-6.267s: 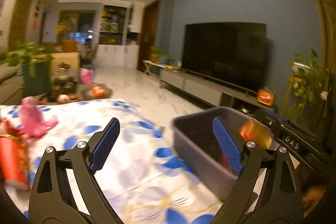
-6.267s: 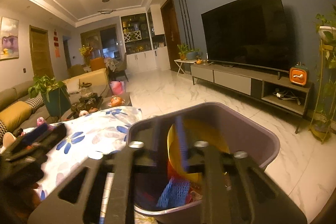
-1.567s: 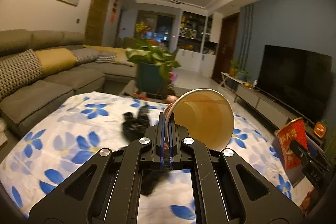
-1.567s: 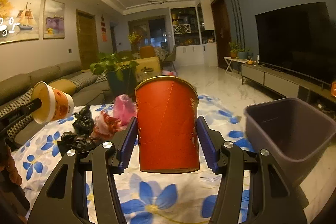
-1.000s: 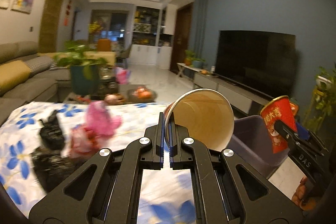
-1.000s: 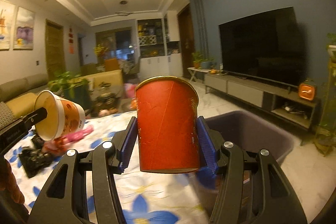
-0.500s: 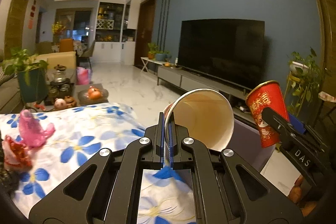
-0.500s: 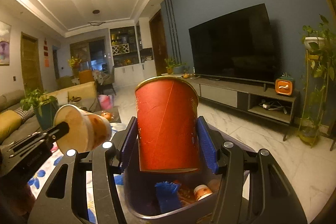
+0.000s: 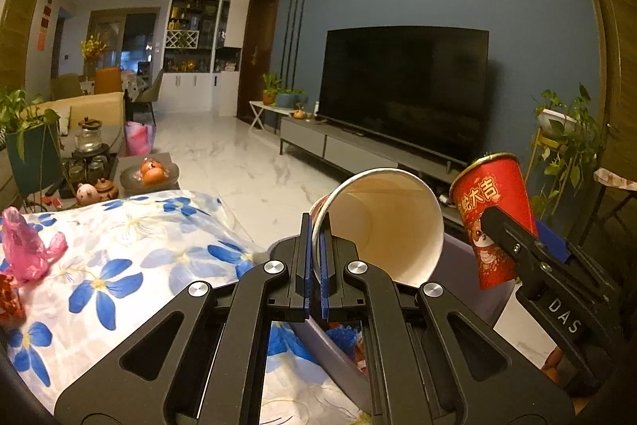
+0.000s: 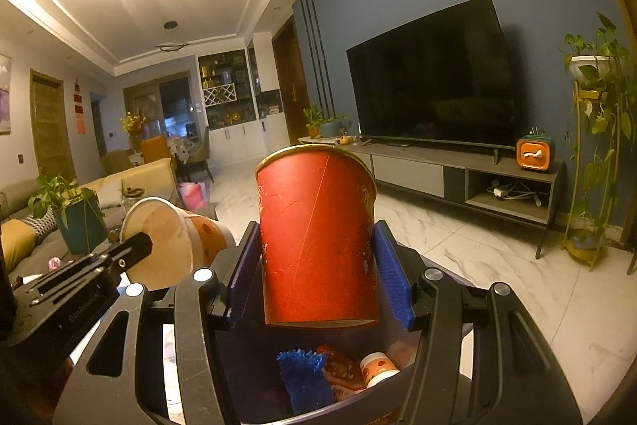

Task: Collect trash
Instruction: 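Open the right gripper to drop the red cup into the bin while the left gripper releases the white cup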

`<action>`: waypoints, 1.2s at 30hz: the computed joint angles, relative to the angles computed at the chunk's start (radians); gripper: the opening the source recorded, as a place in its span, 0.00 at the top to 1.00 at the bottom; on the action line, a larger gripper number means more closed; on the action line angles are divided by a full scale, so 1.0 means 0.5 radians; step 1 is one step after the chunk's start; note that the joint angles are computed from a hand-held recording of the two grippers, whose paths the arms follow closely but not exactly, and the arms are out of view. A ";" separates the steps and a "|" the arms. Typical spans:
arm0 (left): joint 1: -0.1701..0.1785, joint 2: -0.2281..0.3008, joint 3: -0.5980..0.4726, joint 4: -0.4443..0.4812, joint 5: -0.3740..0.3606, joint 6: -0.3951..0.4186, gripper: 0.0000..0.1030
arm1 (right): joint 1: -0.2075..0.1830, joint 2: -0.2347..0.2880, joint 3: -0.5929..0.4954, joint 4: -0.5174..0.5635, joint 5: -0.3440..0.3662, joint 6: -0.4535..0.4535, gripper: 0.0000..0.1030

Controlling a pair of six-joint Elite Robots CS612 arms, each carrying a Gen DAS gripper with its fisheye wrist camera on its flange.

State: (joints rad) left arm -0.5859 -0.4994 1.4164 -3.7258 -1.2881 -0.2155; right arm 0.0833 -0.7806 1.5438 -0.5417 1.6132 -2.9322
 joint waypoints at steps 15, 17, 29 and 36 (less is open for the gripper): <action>0.006 0.064 -0.118 0.104 -0.058 -0.029 0.97 | -0.005 0.020 -0.037 0.019 -0.002 0.025 0.45; 0.007 0.070 -0.129 0.120 -0.076 -0.033 0.97 | -0.007 0.023 -0.040 0.016 -0.001 0.032 0.45; 0.018 0.096 -0.169 0.192 -0.161 -0.005 0.86 | -0.004 0.033 -0.040 -0.017 -0.010 0.044 0.42; 0.033 0.083 -0.094 0.061 -0.059 -0.126 0.29 | -0.013 0.050 -0.063 -0.005 -0.089 0.061 0.36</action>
